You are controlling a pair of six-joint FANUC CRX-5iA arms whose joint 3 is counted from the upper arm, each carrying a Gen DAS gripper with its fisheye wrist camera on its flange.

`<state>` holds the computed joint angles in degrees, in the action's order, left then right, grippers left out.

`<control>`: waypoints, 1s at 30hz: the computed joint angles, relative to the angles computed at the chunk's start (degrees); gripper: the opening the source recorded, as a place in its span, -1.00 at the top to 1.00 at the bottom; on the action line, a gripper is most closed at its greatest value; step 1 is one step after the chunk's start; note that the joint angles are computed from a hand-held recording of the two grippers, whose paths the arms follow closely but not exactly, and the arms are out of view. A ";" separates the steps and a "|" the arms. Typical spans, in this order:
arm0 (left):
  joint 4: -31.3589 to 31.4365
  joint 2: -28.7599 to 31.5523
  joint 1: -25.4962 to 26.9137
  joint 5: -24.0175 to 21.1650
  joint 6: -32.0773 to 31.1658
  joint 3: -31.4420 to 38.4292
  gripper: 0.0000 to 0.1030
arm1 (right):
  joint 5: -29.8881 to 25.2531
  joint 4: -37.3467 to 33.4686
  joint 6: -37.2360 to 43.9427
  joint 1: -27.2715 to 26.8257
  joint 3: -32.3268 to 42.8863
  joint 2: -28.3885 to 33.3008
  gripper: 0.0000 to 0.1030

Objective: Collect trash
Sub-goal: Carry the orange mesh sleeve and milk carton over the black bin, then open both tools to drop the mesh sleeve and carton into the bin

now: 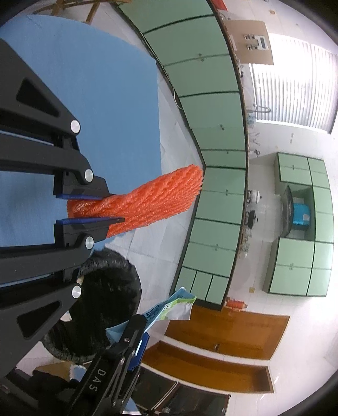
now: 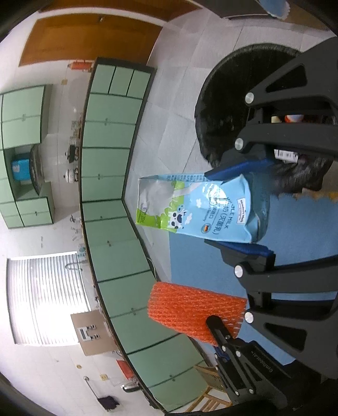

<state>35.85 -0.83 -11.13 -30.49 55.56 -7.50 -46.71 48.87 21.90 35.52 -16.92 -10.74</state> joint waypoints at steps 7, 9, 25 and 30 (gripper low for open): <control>2.94 2.63 -3.80 -0.40 -3.16 2.13 0.81 | -2.95 1.37 -2.61 -2.02 -4.52 -4.76 0.18; 3.42 3.85 -5.26 -0.51 -3.84 3.20 0.81 | -3.79 1.49 -3.06 -2.79 -5.52 -5.88 0.18; 5.23 15.13 -14.20 -2.10 -6.77 11.91 0.81 | -3.01 -2.10 -0.55 -12.77 -11.91 -9.25 0.18; 3.47 19.31 -15.28 -4.36 -4.96 16.53 0.81 | -1.08 -3.97 0.55 -15.59 -12.68 -8.26 0.18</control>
